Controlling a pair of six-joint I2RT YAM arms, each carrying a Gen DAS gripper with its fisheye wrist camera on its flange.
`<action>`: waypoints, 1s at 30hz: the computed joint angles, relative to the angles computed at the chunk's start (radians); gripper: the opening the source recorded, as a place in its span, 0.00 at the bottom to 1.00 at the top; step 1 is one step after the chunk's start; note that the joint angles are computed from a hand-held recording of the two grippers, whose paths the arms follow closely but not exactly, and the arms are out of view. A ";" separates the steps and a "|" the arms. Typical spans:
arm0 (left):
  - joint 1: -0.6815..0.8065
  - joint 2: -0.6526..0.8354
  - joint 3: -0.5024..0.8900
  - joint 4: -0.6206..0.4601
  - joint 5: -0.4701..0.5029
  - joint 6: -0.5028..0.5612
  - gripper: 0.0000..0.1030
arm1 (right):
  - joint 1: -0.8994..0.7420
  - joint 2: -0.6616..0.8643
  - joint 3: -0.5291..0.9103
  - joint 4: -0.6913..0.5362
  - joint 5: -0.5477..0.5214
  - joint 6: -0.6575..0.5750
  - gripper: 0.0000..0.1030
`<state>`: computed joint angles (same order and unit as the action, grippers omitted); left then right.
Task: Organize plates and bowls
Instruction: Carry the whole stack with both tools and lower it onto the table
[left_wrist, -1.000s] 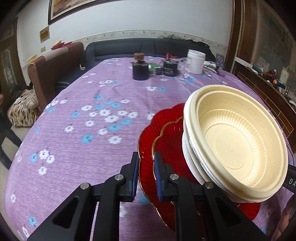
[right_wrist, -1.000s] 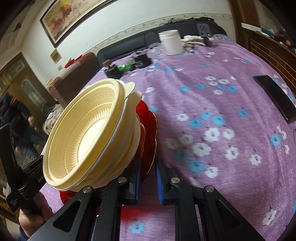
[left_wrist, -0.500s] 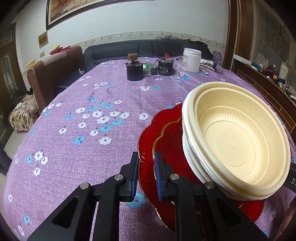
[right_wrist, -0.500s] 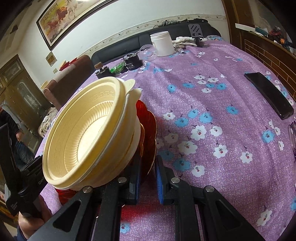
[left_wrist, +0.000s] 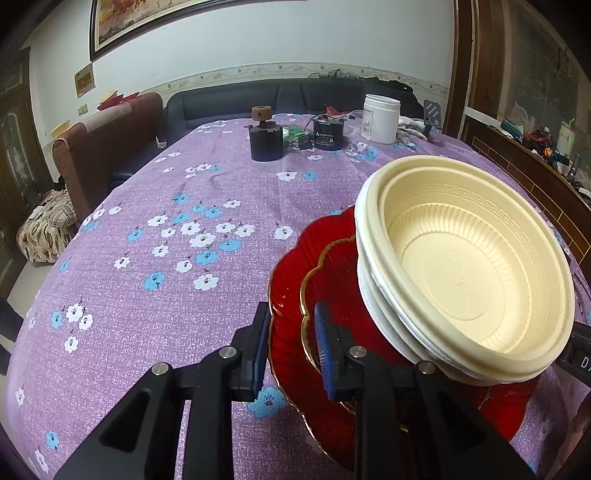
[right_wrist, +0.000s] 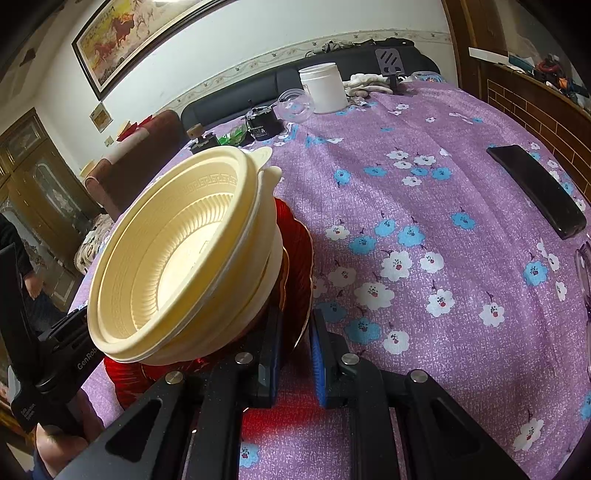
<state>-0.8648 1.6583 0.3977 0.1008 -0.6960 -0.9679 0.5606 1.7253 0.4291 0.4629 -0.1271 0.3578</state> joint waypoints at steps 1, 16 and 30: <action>0.000 -0.002 -0.002 0.000 0.001 0.000 0.21 | 0.000 0.000 0.000 0.001 0.000 0.000 0.15; -0.002 -0.006 -0.006 0.002 0.004 0.000 0.21 | 0.012 -0.006 -0.017 0.013 0.015 0.006 0.15; 0.061 -0.019 -0.022 0.040 0.034 0.048 0.26 | 0.062 0.040 0.052 -0.003 0.086 0.025 0.15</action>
<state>-0.8033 1.6397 0.3754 0.1411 -0.6623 -0.9203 0.6231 1.7657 0.4813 0.4601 -0.0411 0.3832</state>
